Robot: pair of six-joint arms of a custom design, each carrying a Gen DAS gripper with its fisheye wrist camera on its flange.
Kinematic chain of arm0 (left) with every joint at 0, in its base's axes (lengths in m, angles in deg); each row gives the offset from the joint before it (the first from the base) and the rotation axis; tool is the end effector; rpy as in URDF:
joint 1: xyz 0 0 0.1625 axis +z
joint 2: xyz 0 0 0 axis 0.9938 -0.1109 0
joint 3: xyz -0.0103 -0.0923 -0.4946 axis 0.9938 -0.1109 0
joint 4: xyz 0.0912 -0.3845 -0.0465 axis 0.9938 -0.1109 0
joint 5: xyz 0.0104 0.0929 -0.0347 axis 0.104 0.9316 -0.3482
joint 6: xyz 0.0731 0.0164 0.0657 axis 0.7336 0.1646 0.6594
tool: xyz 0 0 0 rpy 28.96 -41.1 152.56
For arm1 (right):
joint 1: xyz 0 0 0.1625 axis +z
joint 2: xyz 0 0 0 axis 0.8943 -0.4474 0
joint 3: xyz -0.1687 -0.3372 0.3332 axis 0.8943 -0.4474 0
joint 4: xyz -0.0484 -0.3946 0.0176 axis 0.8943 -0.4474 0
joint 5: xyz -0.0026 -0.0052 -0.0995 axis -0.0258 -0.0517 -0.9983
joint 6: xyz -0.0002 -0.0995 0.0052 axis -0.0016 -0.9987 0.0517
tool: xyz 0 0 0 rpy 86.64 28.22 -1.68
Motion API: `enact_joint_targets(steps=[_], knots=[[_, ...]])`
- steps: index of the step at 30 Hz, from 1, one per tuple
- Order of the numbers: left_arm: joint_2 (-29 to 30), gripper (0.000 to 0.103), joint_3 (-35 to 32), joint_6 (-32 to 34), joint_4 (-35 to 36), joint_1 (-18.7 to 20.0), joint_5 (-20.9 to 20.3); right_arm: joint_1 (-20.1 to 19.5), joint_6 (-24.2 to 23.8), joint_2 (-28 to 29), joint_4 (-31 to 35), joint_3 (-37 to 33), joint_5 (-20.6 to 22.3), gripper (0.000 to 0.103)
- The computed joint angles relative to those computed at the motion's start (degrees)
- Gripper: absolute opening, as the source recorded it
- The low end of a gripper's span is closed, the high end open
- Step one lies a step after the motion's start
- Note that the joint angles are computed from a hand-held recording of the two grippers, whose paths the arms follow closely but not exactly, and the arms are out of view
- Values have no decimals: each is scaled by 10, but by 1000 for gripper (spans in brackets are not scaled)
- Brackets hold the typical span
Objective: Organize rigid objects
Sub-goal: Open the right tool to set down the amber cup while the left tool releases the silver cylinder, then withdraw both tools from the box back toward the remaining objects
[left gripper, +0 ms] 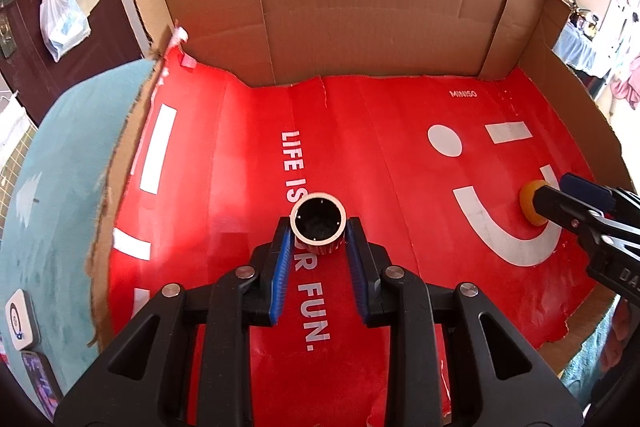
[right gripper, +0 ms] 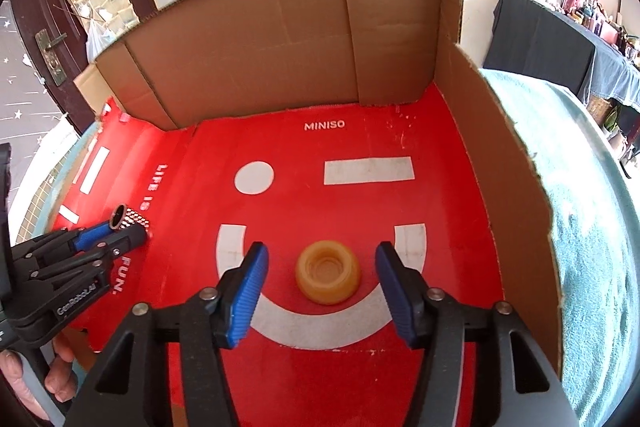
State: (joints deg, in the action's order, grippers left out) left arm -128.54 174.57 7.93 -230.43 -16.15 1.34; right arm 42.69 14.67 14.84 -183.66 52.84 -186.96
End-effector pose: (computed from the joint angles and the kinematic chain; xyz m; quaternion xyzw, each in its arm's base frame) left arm -0.0677 -0.7005 0.2229 0.1424 0.8896 -0.2490 0.3554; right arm 0.2796 -0.6852 0.0244 0.1555 -0.9164 0.2518 0.2695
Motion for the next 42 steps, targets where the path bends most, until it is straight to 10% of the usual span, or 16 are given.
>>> enact_joint_targets(steps=[2, 4, 23, 42], knots=[[-2, 42, 4, 4, -8, -3, 1, 2, -2, -4, -10, 8, 7, 64], [-5, 95, 13, 12, -28, -7, 2, 4, -5, -9, -22, 18, 14, 67], [-57, 103, 107, 41, -136, -45, -16, 28, -30, -60, -194, 134, 89, 103], [-96, 103, 250, 70, -308, -89, -25, 47, -72, -51, -398, 247, 116, 103]])
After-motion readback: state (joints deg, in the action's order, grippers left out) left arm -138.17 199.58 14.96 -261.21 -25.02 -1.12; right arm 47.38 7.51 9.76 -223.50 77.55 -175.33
